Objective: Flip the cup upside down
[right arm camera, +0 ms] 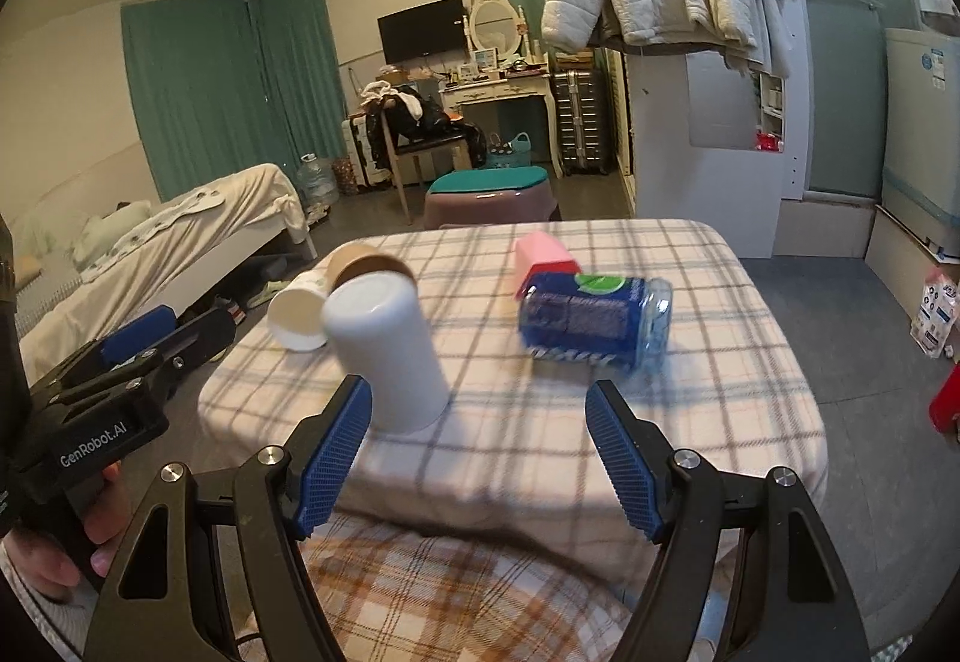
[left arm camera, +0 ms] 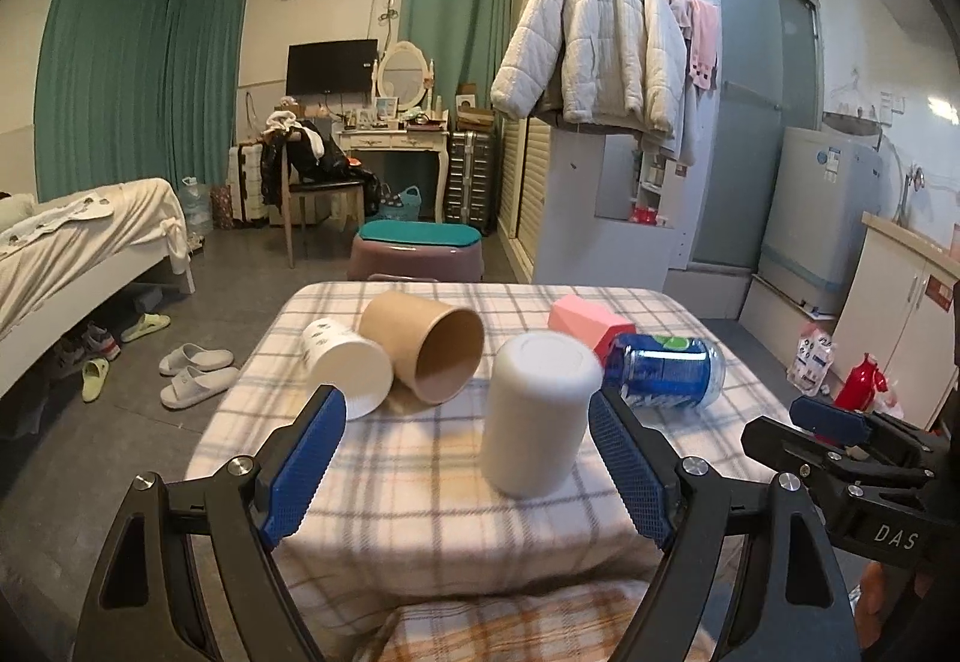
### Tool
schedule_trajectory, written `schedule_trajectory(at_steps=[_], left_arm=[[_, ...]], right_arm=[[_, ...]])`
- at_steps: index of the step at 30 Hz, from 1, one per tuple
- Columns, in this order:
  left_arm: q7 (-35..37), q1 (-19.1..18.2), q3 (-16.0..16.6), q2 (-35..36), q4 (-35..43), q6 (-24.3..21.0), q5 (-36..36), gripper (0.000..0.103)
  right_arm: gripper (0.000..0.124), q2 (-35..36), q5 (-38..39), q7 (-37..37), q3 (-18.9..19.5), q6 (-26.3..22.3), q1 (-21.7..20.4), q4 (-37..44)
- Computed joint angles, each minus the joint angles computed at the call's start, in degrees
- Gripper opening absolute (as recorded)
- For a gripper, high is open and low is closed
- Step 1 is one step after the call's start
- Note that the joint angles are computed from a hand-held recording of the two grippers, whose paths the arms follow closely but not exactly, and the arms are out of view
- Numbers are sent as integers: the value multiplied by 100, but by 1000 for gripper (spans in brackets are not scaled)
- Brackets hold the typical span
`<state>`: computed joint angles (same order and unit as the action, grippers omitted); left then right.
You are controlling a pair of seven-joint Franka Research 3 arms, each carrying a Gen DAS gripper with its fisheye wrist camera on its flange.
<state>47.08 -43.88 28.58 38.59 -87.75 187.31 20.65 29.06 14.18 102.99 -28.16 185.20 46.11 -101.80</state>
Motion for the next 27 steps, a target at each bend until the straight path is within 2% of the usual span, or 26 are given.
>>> schedule_trajectory(at_steps=[2,4,5,9,17,19,27], left_arm=[[-29,-131,145,-13,-152,117,-37,89],[-18,-428,480,4,-369,258,-205,98],[15,-551,628,31,-434,312,-314,101],[170,-1083,1225,113,-722,306,-782,103],[603,-1455,1582,147,-979,386,-1515,103],[724,-1559,1669,162,-1039,429,-1692,103],[1243,-1577,1555,93,-1140,455,-2207,103]], right_arm=[[74,41,50,52,-197,92,244,-116],[87,138,191,90,-511,219,582,-210],[88,177,286,57,-599,273,697,-241],[93,262,575,-143,-681,233,821,-187],[103,443,910,-205,-1325,295,1384,-206],[103,446,1009,-286,-1341,294,1406,-212],[103,469,1184,-416,-1381,254,1458,-199]])
